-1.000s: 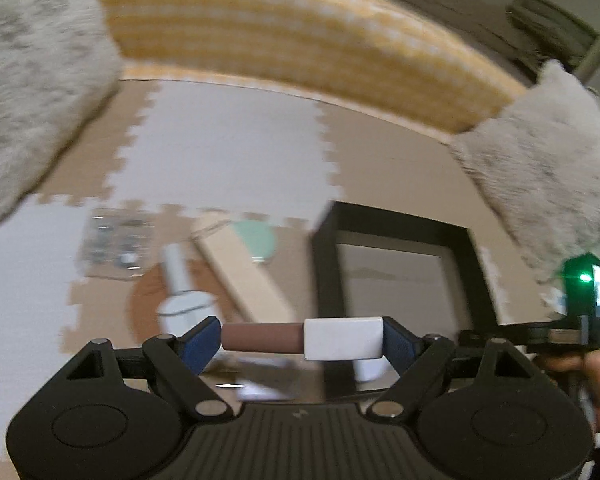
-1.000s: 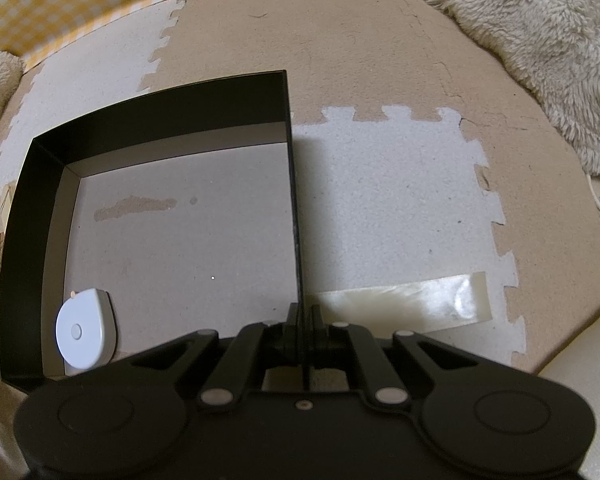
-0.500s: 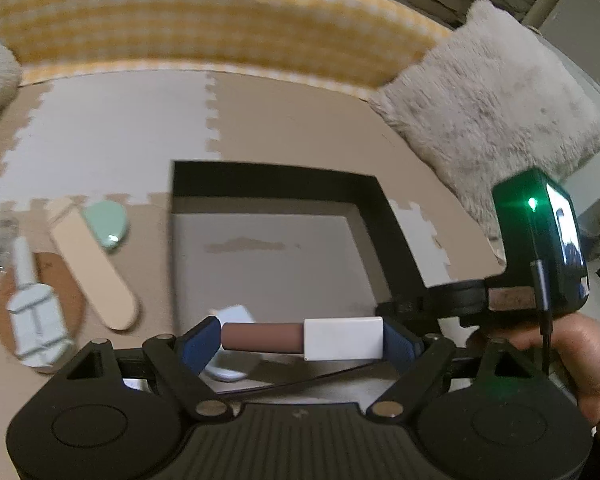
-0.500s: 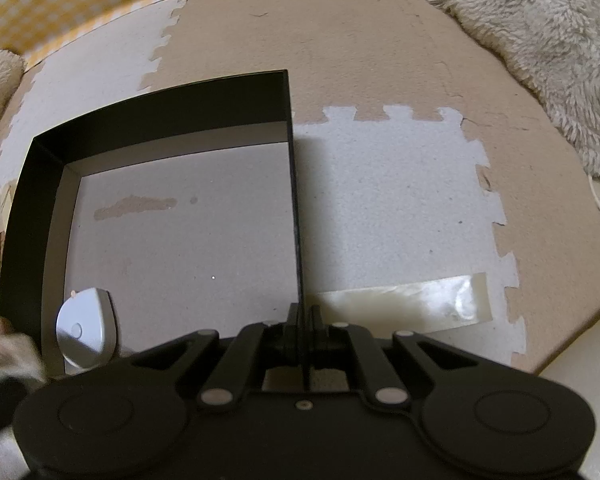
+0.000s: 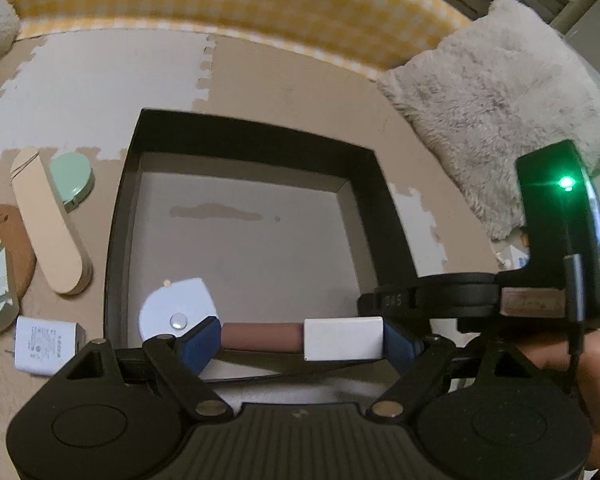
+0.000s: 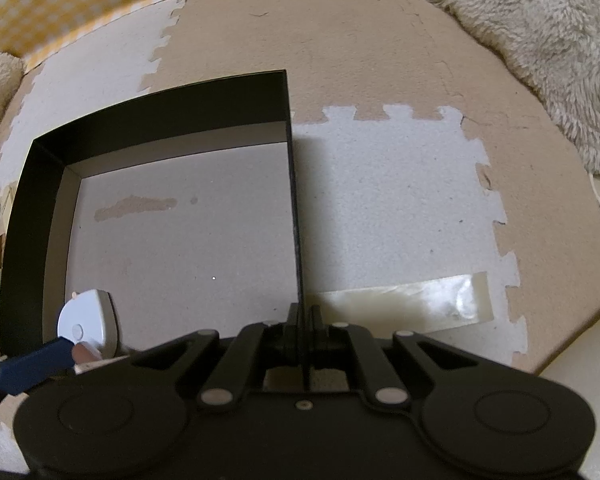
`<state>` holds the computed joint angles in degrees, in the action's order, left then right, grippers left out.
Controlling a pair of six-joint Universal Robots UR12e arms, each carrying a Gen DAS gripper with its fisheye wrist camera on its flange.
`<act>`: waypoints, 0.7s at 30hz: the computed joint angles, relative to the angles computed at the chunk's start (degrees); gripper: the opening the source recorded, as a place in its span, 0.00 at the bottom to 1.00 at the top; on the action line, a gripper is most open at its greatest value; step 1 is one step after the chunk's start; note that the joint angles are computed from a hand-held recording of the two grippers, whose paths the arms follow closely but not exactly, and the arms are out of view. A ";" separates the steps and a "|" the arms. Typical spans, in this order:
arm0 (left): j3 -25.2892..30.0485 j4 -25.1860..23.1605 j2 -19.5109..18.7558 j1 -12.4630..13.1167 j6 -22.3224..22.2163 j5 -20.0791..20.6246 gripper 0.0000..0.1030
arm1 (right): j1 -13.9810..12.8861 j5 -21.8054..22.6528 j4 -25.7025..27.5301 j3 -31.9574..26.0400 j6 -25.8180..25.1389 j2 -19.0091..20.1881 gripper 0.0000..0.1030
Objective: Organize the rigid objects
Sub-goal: 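Lower the cylinder into the black box beside the tape measure and release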
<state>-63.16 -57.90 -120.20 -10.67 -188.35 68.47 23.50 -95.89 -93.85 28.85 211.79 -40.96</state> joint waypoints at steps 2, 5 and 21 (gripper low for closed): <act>0.18 -0.32 -0.03 -0.10 -0.10 1.21 0.83 | -0.01 0.02 -0.03 0.04 -0.04 -0.02 0.05; 0.72 -1.48 -0.14 -0.05 -0.18 1.73 0.84 | -0.02 0.11 -0.10 0.11 -0.01 -0.05 0.05; 1.11 -3.94 0.86 -0.01 3.86 1.68 0.93 | -0.10 0.38 -0.44 0.48 0.06 -0.22 0.05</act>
<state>-62.05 -61.83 -119.34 -10.68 -184.48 70.15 23.39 -95.51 -94.30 29.33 211.85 -41.18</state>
